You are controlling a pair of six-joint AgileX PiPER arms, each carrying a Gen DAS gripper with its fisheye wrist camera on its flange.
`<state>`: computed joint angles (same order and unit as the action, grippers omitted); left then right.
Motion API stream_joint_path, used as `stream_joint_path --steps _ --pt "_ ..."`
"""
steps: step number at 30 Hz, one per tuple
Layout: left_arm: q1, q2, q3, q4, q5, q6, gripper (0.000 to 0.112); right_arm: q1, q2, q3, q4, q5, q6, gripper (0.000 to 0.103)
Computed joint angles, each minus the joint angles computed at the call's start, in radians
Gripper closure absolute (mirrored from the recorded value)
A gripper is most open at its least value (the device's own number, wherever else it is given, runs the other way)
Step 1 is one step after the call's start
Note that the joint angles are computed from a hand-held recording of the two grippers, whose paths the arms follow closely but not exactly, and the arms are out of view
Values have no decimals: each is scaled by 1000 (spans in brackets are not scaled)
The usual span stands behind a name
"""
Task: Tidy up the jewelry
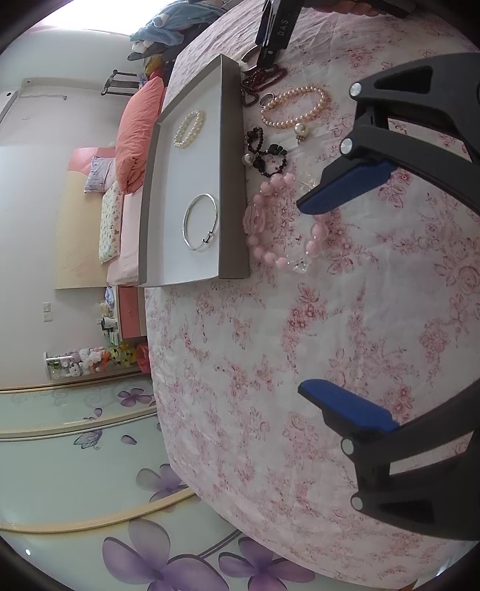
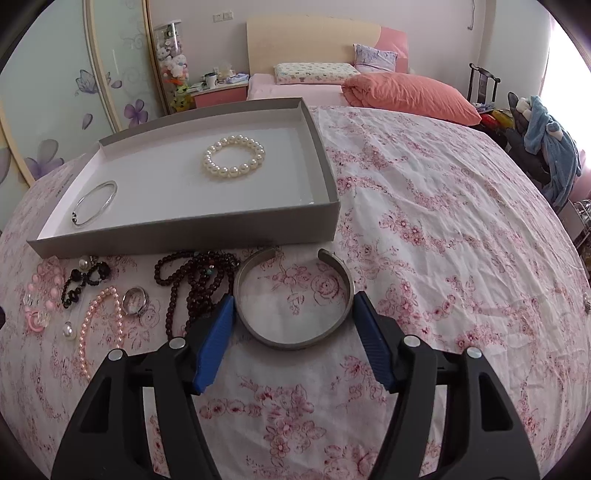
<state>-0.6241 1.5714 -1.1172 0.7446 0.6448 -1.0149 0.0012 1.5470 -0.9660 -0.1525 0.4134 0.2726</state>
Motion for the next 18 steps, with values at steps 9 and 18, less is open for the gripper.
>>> stream_joint_path --steps 9,18 --pt "45 133 -137 -151 11 166 49 -7 -46 52 38 -12 -53 38" --pt "92 215 -221 -274 6 315 68 -7 -42 47 39 -8 -51 37"
